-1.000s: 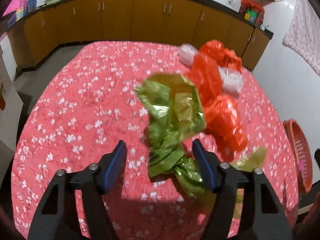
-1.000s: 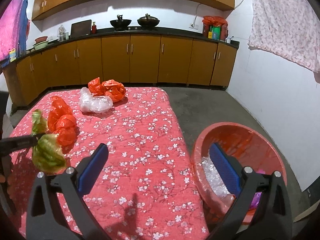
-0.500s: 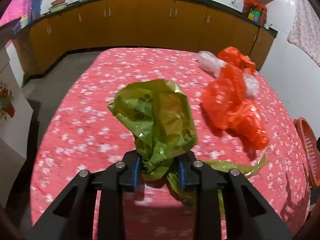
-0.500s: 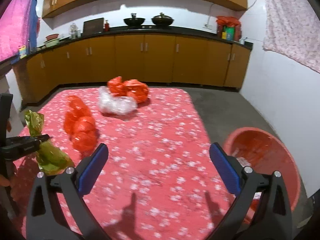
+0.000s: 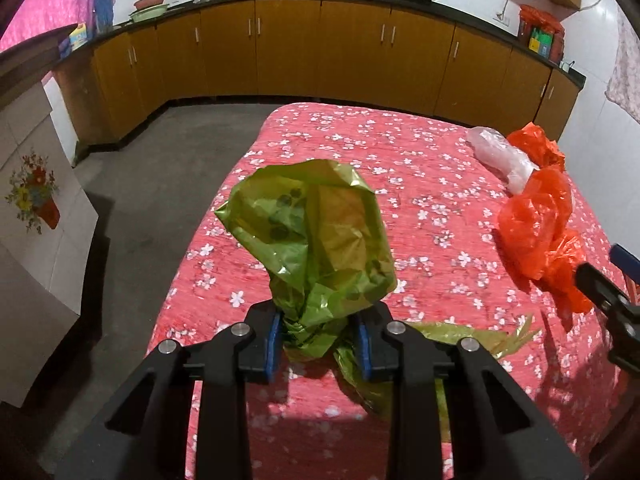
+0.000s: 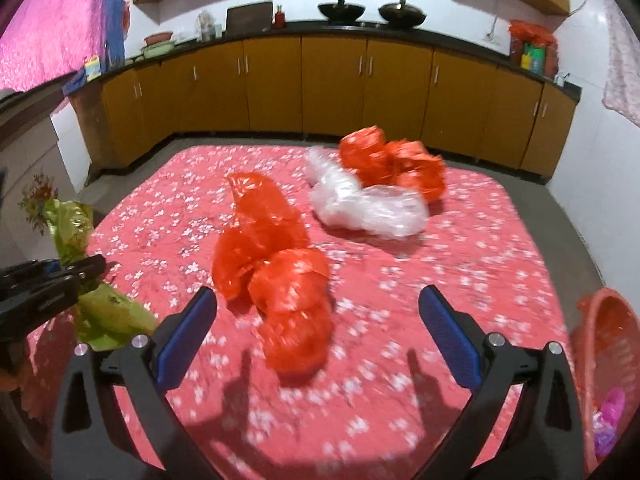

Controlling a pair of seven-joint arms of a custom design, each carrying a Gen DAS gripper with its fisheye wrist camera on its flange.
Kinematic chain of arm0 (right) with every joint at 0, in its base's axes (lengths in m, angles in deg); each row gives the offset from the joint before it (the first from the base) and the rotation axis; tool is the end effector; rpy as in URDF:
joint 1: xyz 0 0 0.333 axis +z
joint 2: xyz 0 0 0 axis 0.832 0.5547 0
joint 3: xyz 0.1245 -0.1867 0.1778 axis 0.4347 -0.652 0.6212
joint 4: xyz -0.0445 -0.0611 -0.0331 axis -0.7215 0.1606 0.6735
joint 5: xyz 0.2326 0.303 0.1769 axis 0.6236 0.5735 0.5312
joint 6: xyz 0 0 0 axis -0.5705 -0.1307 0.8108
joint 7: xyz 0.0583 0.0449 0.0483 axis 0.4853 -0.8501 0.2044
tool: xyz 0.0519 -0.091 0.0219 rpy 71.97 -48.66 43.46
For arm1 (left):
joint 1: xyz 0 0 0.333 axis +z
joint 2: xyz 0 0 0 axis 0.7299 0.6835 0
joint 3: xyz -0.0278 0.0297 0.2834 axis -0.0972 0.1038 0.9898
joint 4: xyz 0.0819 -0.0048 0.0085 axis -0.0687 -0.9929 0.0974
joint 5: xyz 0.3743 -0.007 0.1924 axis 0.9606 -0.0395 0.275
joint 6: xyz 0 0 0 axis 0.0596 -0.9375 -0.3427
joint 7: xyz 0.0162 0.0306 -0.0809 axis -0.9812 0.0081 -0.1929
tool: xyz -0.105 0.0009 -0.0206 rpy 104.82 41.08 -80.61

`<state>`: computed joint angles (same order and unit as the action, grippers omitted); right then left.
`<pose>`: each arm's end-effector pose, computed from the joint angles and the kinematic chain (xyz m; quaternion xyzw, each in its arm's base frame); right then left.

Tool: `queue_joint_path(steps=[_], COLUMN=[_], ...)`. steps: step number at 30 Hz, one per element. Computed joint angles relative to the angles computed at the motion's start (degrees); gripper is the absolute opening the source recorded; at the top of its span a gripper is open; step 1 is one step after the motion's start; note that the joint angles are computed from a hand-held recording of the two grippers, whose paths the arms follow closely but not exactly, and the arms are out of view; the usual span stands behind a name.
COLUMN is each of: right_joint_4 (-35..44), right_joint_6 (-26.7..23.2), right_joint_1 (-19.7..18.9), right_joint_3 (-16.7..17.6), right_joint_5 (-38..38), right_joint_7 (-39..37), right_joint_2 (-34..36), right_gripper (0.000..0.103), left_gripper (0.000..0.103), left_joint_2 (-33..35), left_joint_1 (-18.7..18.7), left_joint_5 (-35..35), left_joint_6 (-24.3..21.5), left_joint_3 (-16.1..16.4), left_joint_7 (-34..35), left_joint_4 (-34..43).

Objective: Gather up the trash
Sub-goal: 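Grasp the green bag with the left gripper while the right gripper grasps a red bag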

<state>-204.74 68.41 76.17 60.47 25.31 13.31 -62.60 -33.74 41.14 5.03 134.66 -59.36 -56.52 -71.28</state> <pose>0.5329 0.1810 0.4760 -0.8515 0.3390 -0.1508 0.3706 0.3872 -0.1369 0.4684 -0.8527 0.3827 -0.1625 0.3162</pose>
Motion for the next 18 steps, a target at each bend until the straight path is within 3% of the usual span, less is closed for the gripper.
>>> queue_joint_path(steps=[5,8,10,12,18], right_joint_4=[3.0,4.0,4.5,5.0,1.4], right_joint_6=[-2.3,-4.9,-7.1,-9.7,-10.0], right_joint_1=[-0.6,-1.1,-1.6,-2.2,-3.9], right_joint_3=[1.0,1.1,1.0,0.6,-1.0], right_joint_5=[-3.8,-4.8,-6.1,-5.3,-2.0], right_joint_7=[4.5,4.1,4.5,4.3,1.4], right_joint_2=[3.3,4.2,4.6,4.7,0.6], right_gripper=[0.096,0.079,0.057,0.047,0.043], left_gripper=[0.029,0.029,0.029,0.029,0.029], left_joint_2=[0.1,0.2,0.3,0.3,1.8], left_joint_1=[0.3,0.4,0.3,0.2,-0.3], left_joint_5=[0.3,0.2,0.2,0.2,0.8], left_joint_6=[1.3,1.8,2.1,2.4,3.0], left_joint_3=[0.5,0.4,0.3,0.1,-1.0], left_joint_7=[0.5,0.7,0.8,0.8,1.3], left_joint_4=[-0.3,-0.3,-0.2,0.0,2.2])
